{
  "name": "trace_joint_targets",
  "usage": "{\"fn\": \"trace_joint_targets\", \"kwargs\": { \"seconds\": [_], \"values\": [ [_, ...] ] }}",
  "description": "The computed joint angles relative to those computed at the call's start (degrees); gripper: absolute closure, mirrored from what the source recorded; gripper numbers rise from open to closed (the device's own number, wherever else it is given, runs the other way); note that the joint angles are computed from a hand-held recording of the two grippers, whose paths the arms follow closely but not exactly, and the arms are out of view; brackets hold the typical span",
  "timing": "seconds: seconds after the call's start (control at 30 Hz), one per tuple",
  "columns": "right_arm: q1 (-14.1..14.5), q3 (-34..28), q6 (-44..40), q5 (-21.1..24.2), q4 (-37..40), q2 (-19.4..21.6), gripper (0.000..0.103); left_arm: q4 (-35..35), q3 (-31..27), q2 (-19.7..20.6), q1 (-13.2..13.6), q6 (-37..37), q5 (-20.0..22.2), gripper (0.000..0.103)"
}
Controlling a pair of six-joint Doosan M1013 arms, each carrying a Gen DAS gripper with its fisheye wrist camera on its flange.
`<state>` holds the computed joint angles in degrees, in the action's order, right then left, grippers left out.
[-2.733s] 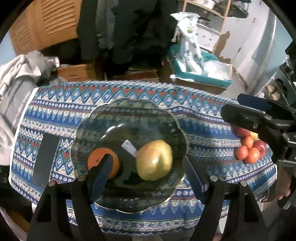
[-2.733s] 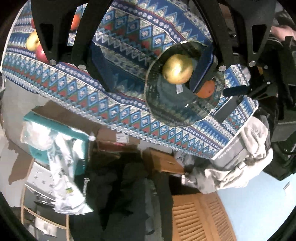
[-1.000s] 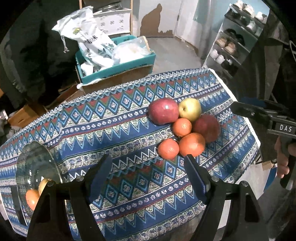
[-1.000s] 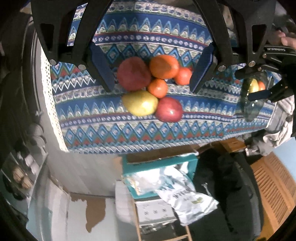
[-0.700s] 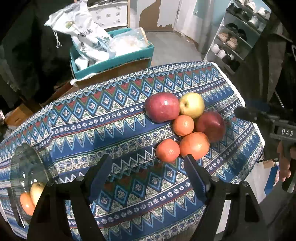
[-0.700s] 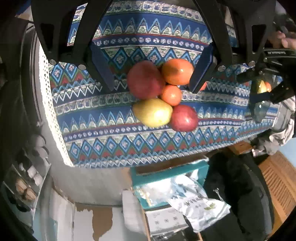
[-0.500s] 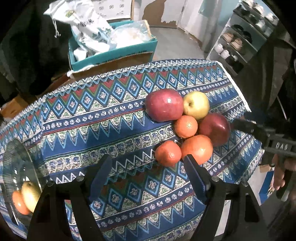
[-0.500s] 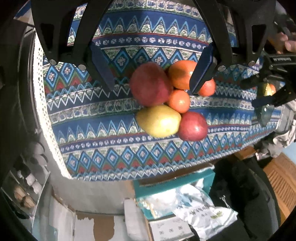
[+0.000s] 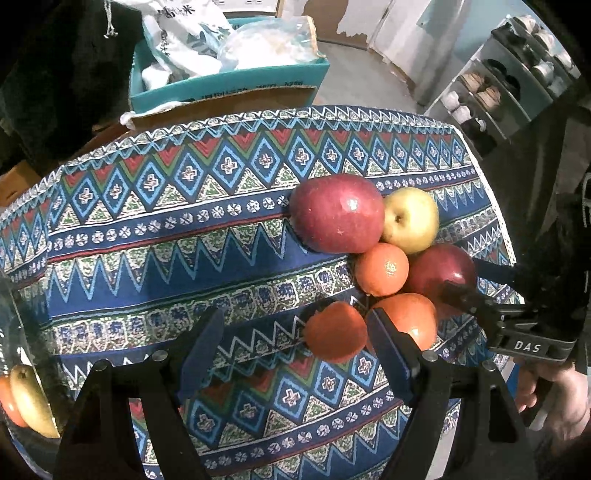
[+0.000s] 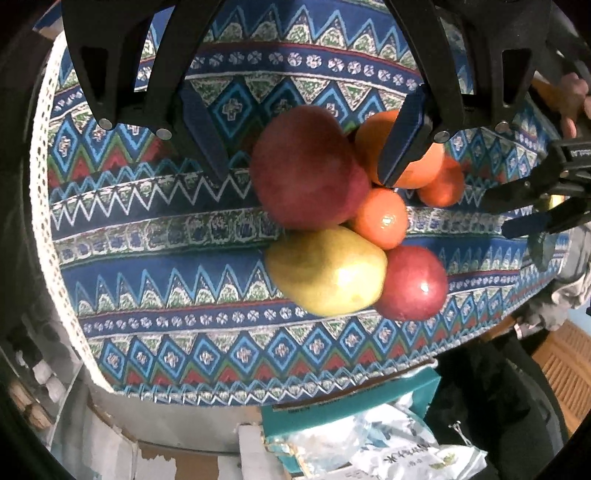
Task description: Organize fruits
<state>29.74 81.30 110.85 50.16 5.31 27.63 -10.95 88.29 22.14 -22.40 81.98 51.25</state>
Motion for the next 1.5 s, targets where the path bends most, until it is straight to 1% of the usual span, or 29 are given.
{"fn": "trace_joint_targets", "kwargs": {
  "seconds": [0.17,0.2,0.23,0.27,0.4,0.47,0.6,0.67,0.73,0.77,0.93,1.07,1.17,1.3,1.4,1.47,1.5],
  "values": [
    [-0.7,0.6,-1.7,-1.6,3.9,0.5,0.02,-0.9,-0.5,0.7,0.0,0.7,0.3,0.022],
    [-0.8,0.7,-2.0,-1.8,4.8,0.5,0.022,-1.1,-0.6,0.8,0.0,0.8,0.4,0.022],
    [-1.1,0.9,-2.9,-2.2,6.8,0.5,0.027,-1.3,-0.6,0.9,0.0,0.9,0.4,0.022],
    [-1.4,1.2,-3.1,-2.6,8.4,0.5,0.029,-1.5,-0.6,1.1,0.0,1.0,0.5,0.022],
    [-0.5,0.3,-1.8,-1.3,4.6,0.6,0.03,-3.1,-0.6,1.6,0.1,1.4,0.8,0.022],
    [0.3,-0.1,0.8,-0.6,0.5,0.6,0.03,-3.6,-0.4,1.8,0.1,1.6,1.1,0.022],
    [0.1,0.4,3.9,0.3,-2.1,-0.1,0.031,-3.2,-0.1,2.0,0.0,1.6,1.1,0.022],
    [0.1,0.7,6.3,1.3,-4.8,-0.6,0.032,-3.6,0.0,2.2,0.0,1.7,1.1,0.018],
    [-0.2,1.5,6.9,0.1,-4.3,-1.4,0.037,-4.1,0.1,2.4,0.0,1.6,0.9,0.016],
    [-0.3,1.7,7.2,0.2,-4.2,-1.7,0.037,-4.6,0.2,2.5,0.1,1.8,0.7,0.016],
    [-0.3,2.1,7.1,0.1,-4.2,-2.1,0.037,-6.6,0.3,2.9,0.2,3.1,1.6,0.016],
    [-0.4,1.9,6.6,0.6,-2.8,-1.8,0.035,-7.8,1.1,2.6,0.2,5.2,1.0,0.016],
    [-0.2,1.1,7.4,2.0,-4.1,-1.1,0.034,-9.0,1.5,2.6,0.1,7.5,0.5,0.015],
    [-0.6,0.9,8.7,2.7,-4.6,-0.2,0.034,-6.5,1.8,2.5,-1.1,8.4,-0.4,0.014],
    [-1.2,1.2,7.8,2.6,-2.3,0.1,0.035,-1.6,2.0,2.3,-2.7,7.6,-1.1,0.015],
    [-1.0,1.2,7.8,2.3,-2.6,0.2,0.036,0.2,2.4,2.2,-3.3,7.3,-2.0,0.018],
    [-0.9,1.0,7.7,2.5,-3.1,0.3,0.036,0.6,2.5,2.1,-3.4,7.3,-2.4,0.023]
  ]
}}
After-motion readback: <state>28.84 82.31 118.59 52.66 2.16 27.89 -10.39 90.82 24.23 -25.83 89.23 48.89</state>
